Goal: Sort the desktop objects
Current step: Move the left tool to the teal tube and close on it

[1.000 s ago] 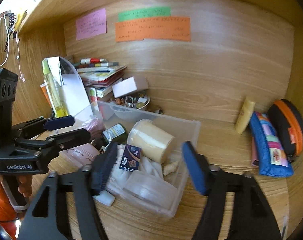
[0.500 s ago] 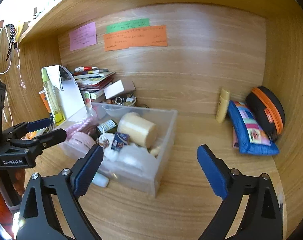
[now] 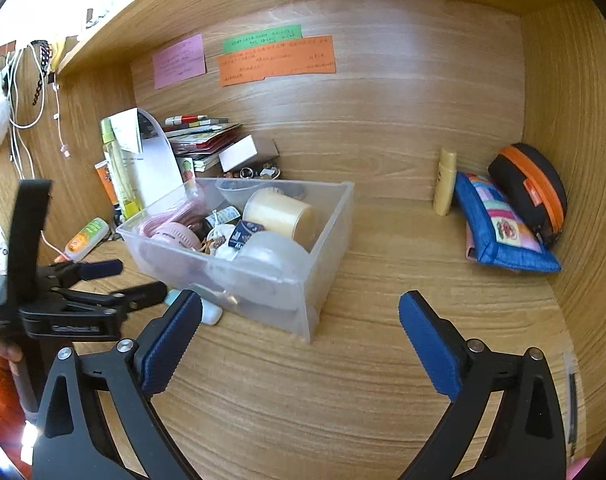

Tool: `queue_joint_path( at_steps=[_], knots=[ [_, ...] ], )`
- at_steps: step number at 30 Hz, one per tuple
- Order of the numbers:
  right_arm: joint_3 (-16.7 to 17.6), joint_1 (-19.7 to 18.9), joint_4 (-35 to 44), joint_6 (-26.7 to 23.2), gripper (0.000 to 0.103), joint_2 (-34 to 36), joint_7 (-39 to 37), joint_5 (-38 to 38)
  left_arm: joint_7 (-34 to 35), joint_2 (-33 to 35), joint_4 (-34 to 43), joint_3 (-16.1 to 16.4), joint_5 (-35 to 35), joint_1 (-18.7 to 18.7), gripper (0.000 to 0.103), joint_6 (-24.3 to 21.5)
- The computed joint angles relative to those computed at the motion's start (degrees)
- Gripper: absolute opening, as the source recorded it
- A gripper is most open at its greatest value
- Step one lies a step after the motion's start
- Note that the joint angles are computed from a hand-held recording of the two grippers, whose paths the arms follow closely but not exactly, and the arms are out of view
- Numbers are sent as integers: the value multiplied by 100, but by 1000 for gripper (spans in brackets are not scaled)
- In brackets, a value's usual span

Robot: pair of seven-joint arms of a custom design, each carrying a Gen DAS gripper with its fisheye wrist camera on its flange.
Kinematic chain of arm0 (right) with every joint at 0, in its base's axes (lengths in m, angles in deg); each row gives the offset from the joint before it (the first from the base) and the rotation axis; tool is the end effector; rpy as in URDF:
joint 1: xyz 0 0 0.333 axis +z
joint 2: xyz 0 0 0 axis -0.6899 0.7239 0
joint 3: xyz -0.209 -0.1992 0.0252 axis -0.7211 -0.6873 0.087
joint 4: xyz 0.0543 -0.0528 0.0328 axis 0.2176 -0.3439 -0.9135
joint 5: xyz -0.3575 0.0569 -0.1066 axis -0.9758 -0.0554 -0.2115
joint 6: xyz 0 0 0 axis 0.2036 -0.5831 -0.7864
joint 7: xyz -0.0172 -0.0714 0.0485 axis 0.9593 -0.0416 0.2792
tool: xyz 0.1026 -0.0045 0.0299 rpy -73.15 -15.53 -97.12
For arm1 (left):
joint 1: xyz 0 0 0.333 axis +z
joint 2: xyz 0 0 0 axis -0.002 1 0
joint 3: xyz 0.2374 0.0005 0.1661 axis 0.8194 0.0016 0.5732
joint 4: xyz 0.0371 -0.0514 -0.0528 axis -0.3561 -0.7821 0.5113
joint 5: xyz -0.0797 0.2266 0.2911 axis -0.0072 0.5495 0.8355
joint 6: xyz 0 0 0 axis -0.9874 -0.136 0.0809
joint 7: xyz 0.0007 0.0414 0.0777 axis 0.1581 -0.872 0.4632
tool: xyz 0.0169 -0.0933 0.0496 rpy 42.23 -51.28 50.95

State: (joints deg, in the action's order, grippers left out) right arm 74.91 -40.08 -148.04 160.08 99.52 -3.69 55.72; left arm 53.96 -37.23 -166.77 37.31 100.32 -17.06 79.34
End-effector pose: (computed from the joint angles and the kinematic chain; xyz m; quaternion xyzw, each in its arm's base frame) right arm 0.6322 0.0672 0.4440 -0.7207 0.4923 -0.2294 0.4308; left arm 0.6074 -0.2363 0.4198 -0.6860 0.6157 -0.3064 0.2375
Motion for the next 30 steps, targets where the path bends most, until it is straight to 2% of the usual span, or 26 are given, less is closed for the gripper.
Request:
queue_joint_path(
  at_steps=[4, 13, 19, 22, 26, 30],
  knots=[
    [-34, -75, -18, -168, 99, 45, -2, 56, 396, 286, 331, -217, -576, 63, 100, -374],
    [-122, -259, 26, -846, 99, 78, -246, 280, 396, 775, 1073, -114, -818, -247, 100, -1185],
    [-235, -371, 136, -1476, 99, 144, -89, 305, 422, 945, 1348, -120, -825, -334, 100, -1496],
    [-305, -418, 273, -1781, 99, 258, 264, 144, 526, 1008, 1477, -144, -817, -358, 100, -1669],
    [-307, -459, 375, -1840, 99, 360, 638, -35, 851, 1074, 1609, -207, -821, -367, 100, -1843],
    [-248, -467, 332, -1792, 99, 325, 542, -74, 981, 1011, 1506, -215, -853, -338, 97, -1738]
  ],
)
